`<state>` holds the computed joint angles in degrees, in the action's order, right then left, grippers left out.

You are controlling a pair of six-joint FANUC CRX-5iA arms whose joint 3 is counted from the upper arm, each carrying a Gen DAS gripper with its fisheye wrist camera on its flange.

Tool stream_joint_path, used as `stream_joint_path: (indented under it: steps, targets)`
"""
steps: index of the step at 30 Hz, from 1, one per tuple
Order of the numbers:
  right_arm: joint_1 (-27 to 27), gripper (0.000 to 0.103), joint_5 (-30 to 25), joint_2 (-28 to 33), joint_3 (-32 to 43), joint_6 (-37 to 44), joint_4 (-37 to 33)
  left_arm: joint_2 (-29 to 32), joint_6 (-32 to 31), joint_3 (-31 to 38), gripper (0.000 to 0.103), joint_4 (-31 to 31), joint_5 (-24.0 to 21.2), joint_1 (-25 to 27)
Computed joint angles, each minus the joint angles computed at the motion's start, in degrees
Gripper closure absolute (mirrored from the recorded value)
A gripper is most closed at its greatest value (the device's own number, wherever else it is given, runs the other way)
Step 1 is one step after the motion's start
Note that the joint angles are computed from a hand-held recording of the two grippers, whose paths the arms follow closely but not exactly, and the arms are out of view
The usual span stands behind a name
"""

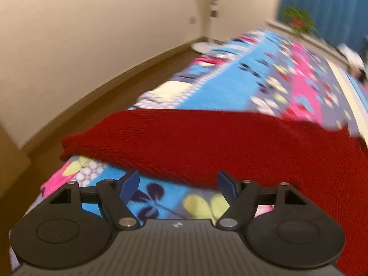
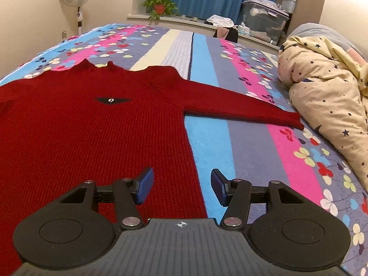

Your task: Fold small clothes

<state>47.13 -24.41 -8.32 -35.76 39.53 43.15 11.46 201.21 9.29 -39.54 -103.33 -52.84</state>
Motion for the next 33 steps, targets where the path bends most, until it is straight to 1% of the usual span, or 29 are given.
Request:
stream_joint_path:
  steps: [5,8,11,14,18,20,21,23,24,25,28,30,31,32,33]
  targets:
    - [0.3,0.046,-0.4,1.3,0.8,1.8,-0.5,-5.4,11.4,-7.8,0.024,2.9,3.0,3.9]
    - [0.0,0.046,-0.5,2.1,1.4,1.5,-0.5,-7.2,14.3,-11.0,0.024,4.6,5.4,5.9]
    - [-0.3,0.046,-0.4,2.8,1.9,1.2,-0.7,-7.6,15.0,-12.4,0.024,5.7,6.9,7.6]
    - [-0.2,0.046,-0.6,3.6,2.6,2.8,-1.9,-7.0,14.4,-13.0,0.024,6.5,7.6,8.8]
    - [-0.1,0.046,-0.5,4.4,3.1,4.2,-2.2,-5.1,13.0,-11.7,0.024,6.3,6.4,9.5]
    - [-0.1,0.046,-0.8,5.0,3.7,5.3,-3.3,-4.5,12.3,-11.1,0.026,6.2,5.7,9.8]
    - [0.0,0.046,-1.0,5.3,4.1,5.8,-3.6,-4.1,12.0,-10.8,0.03,6.0,5.2,9.8]
    - [0.1,0.046,-1.4,5.7,4.5,6.5,-4.0,-3.2,11.4,-9.8,0.049,4.8,3.8,9.3]
    - [0.1,0.046,-1.6,5.9,4.7,6.7,-4.1,-2.6,11.2,-9.2,0.065,4.0,2.9,8.8]
    - [0.1,0.046,-1.7,6.1,4.8,6.8,-4.2,-2.2,10.8,-8.8,0.073,3.4,2.1,8.4]
    - [0.2,0.046,-2.0,6.8,5.4,7.0,-4.2,-0.9,9.6,-7.1,0.083,1.8,-0.2,7.6]
    - [0.1,0.046,-1.9,7.2,5.9,6.5,-4.1,0.7,7.6,-4.2,0.085,-0.8,-3.5,6.2]
    - [0.0,0.046,-1.8,7.3,6.1,6.1,-4.2,1.7,6.1,-2.2,0.087,-3.1,-5.5,4.9]
    - [-0.1,0.046,-1.8,7.7,6.6,5.6,-4.6,3.1,3.2,0.6,0.087,-6.9,-7.9,2.8]
    - [-0.3,0.046,-1.8,7.9,7.1,5.5,-5.3,4.4,-0.1,3.1,0.087,-10.6,-9.2,0.9]
